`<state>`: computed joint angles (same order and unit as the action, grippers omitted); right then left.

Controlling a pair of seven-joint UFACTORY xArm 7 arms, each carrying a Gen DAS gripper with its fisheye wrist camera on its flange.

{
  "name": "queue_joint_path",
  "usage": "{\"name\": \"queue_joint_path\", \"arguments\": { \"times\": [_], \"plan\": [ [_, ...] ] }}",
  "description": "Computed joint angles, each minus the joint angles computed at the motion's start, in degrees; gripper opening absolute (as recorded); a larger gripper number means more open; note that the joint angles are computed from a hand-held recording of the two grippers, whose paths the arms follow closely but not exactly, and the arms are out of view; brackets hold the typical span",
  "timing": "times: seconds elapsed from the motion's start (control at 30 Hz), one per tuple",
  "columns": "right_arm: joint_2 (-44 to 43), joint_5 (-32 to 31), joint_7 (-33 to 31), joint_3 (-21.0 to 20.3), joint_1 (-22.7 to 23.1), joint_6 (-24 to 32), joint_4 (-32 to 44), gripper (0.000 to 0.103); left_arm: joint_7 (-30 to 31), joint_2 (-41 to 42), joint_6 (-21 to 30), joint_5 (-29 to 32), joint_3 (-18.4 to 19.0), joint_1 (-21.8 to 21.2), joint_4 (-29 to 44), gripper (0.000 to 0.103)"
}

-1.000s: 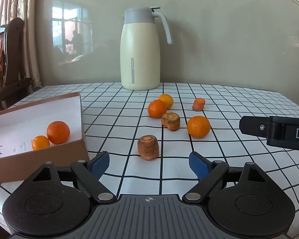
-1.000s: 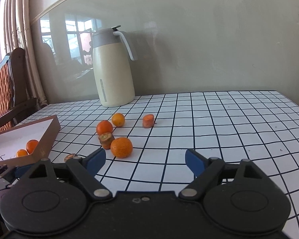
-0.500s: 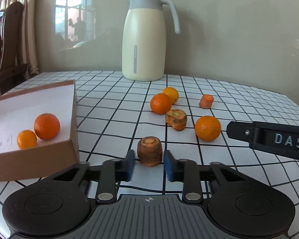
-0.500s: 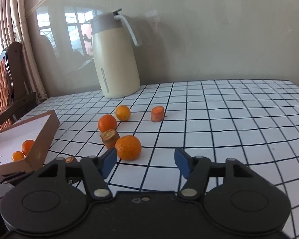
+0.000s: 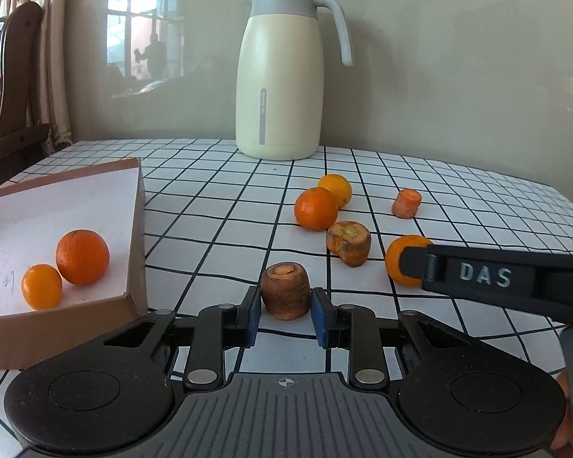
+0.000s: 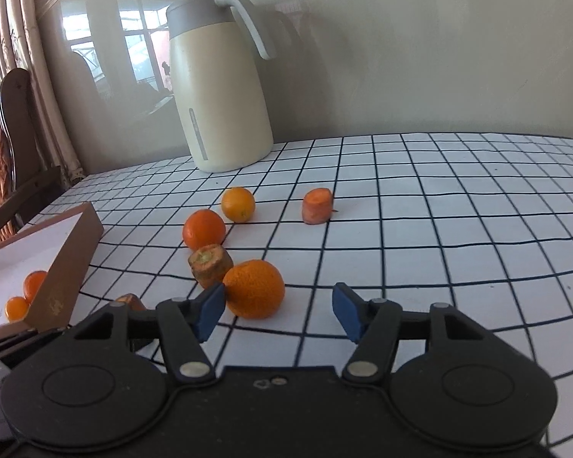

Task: Organize fruits
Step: 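Close the left tool on a carrot piece while the right tool grasps an orange, then carry the carrot piece and orange over the white tray with both tools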

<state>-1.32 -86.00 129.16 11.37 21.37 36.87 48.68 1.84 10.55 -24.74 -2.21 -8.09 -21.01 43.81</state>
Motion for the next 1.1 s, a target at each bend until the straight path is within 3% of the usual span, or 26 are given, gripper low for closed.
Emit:
{"name": "queue_joint_path", "arguments": {
  "times": [0.17,0.27,0.47,0.53,0.6,0.63,0.7,0.77,0.87,1.1],
  "plan": [
    [2.2,-0.7,-0.4,-0.9,-0.5,-2.5,2.1,0.054,-0.5,0.3,1.3,1.0,-0.3,0.6,0.8,0.029],
    [3.0,-0.2,-1.6,-1.4,-0.6,-3.8,3.0,0.039,-1.5,0.6,1.5,2.1,-0.5,1.2,1.2,0.029],
    [3.1,0.3,-2.7,-1.6,-0.2,-4.1,3.1,0.033,-0.7,0.7,1.9,0.9,0.3,0.0,1.6,0.030],
    [3.0,0.4,-3.0,-1.6,-0.2,-4.1,3.1,0.033,-1.2,0.7,2.1,1.2,0.0,0.4,1.6,0.032],
    [3.1,1.0,-3.6,-1.6,-0.1,-3.8,3.2,0.032,-1.1,0.6,2.3,1.0,0.1,0.2,1.7,0.046],
    [3.3,1.0,-3.7,-1.6,-0.1,-3.7,3.4,0.030,-0.7,0.6,2.1,0.3,0.4,-0.3,1.6,0.047],
    [3.1,0.5,-2.8,-1.6,-0.1,-3.8,3.2,0.029,-3.5,0.7,2.1,3.2,-1.1,2.1,1.7,0.047],
    [2.9,0.4,-2.2,-1.5,0.0,-3.6,3.0,0.029,-3.2,0.8,2.1,3.0,-0.7,1.6,1.8,0.047],
    [2.5,0.7,-1.8,-1.3,0.2,-2.8,2.6,0.029,-1.5,0.9,1.7,2.0,0.2,0.1,1.8,0.029],
    [0.9,1.6,-2.5,-0.4,0.7,-1.2,0.9,0.029,-2.0,0.5,1.3,4.4,-0.8,1.4,1.3,0.029]
  ]
}}
